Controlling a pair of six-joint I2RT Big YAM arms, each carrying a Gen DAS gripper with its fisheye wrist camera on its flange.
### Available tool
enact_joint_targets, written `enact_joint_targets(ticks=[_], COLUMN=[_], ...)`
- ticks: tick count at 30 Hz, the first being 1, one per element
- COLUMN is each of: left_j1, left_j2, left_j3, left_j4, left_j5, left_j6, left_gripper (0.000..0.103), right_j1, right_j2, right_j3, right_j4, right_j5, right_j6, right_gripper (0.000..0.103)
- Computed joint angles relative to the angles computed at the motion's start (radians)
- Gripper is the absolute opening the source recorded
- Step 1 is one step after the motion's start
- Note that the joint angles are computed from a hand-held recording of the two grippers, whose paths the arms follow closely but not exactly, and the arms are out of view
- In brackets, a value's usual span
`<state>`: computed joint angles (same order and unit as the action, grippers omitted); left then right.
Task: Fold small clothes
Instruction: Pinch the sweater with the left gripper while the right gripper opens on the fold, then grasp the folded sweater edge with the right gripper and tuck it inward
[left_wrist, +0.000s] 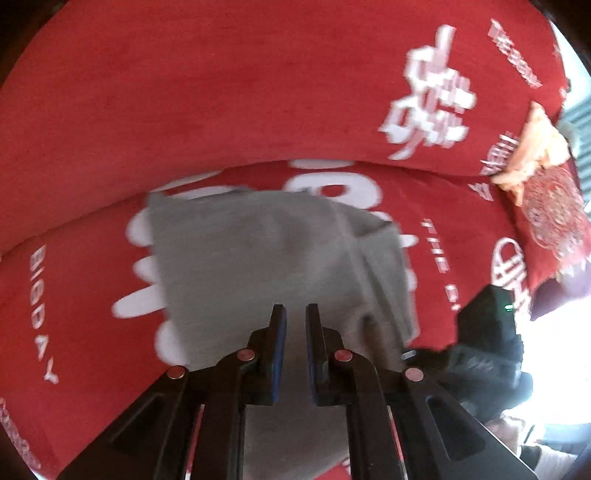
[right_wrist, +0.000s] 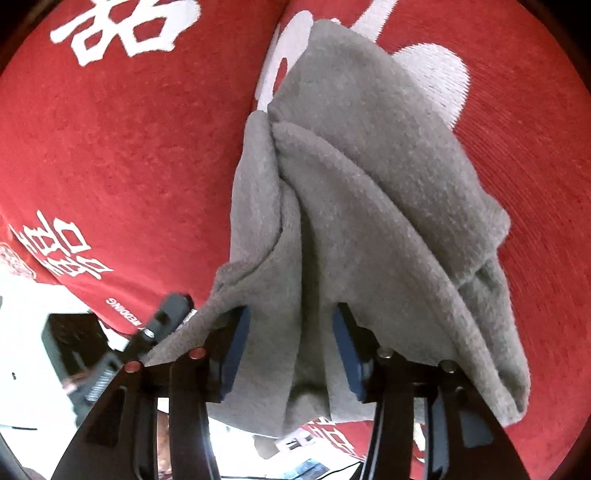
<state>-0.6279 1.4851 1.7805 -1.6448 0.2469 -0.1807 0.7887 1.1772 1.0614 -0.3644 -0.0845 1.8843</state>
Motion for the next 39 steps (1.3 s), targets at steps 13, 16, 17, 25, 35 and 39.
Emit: enact_joint_targets(ticks=[13,16,17,25,35,39], left_j1=[0.121,0.135,0.141,0.163,0.084,0.063], left_j2=[-0.079,-0.069,-0.066,-0.064,-0.075,-0.065], left_j3=[-0.166,-0.169,-0.171,-0.204,-0.199,-0.240], left_j4=[0.031,0.031,0.034,0.045,0.095,0.092], left_j5=[-0.111,-0.106,-0.100,-0.101,-0.123,-0.135], left_j6=[-0.005,-0.016,-0.022,-0.046,-0.027,-0.041], left_gripper=[0.103,0.103,0.103,0.103,0.103,0.103], right_j1=[0.051,0.008,-0.013,-0.096,-0.088,-0.096], right_j2=[-0.104,-0.079,-0.058,0.126,-0.052,-0.045], right_j3=[-0.137,-0.148,-0.142,0.110,0.120,0.057], right_j4=[0.106,0.175,0.196,-0.124,-0.307,-0.444], right_j5=[0.119,0.081,0.044,-0.178,0.040,-0.025], right_j6=[0.059,0.035,0.016,-0.277,-0.415,-0.324], right_gripper=[0.065,0.065,0.065,0.015,0.014,0.017])
